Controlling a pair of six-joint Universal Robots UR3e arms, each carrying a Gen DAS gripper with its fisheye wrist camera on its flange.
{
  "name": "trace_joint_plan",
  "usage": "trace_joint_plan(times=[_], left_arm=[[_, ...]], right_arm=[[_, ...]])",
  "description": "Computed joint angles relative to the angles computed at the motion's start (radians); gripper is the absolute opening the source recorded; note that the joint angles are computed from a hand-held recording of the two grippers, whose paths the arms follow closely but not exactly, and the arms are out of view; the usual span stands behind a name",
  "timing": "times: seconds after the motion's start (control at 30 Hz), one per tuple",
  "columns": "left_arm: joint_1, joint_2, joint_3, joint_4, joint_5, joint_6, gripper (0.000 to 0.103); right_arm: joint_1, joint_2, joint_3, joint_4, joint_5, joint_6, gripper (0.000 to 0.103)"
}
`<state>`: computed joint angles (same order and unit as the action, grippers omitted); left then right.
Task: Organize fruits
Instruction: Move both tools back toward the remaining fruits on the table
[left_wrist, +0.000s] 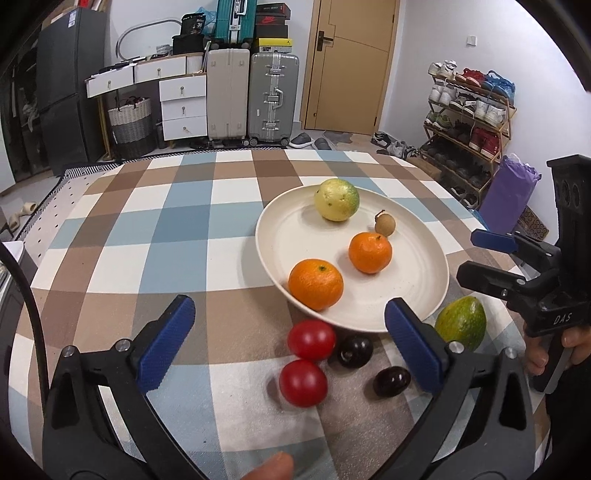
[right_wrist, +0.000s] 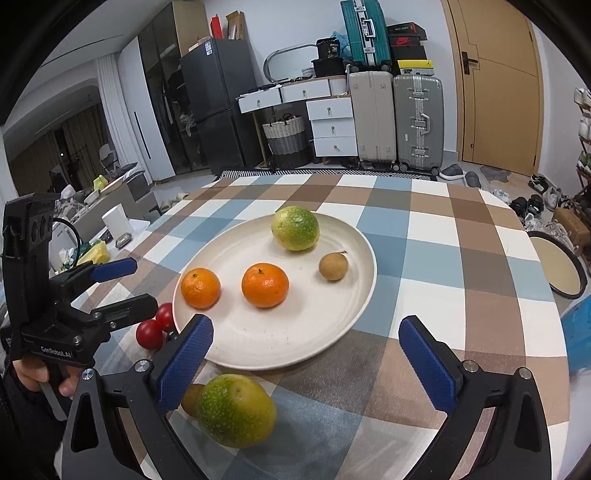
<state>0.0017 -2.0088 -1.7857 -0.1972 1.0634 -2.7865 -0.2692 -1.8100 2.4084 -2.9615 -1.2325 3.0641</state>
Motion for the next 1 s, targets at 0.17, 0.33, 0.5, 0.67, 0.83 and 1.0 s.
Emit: trace_joint_plan(times=[0.17, 0.33, 0.5, 0.67, 0.83, 1.0], left_arm=[[0.025, 0.026, -0.042, -0.009, -0.010, 0.033, 0.103], [0.035, 0.040, -0.077, -0.015, 0.002, 0.062, 0.103], [0.033, 0.040, -0.066, -0.071, -0.002, 0.089, 0.103], [0.013, 0.031, -0.055, -0.096, 0.022, 0.108, 0.103], [-0.013, 0.011, -0.032, -0.118, 0.064, 0.119, 0.103], [-0.018, 0.005, -0.023, -0.128, 0.070, 0.124, 0.103]], right_arm=[[0.001, -0.031, 0.007, 0.031, 0.019, -0.024, 0.103], [0.035, -0.046, 0.008, 0.065, -0.014, -0.045, 0.103], [0.042, -0.078, 0.029, 0.116, -0.007, -0.089, 0.103], [0.034, -0.073, 0.024, 0.164, 0.007, -0.108, 0.103], [0.023, -0.071, 0.024, 0.189, 0.026, -0.121, 0.103], [0.008, -0.071, 0.017, 0.233, 0.059, -0.139, 0.102]])
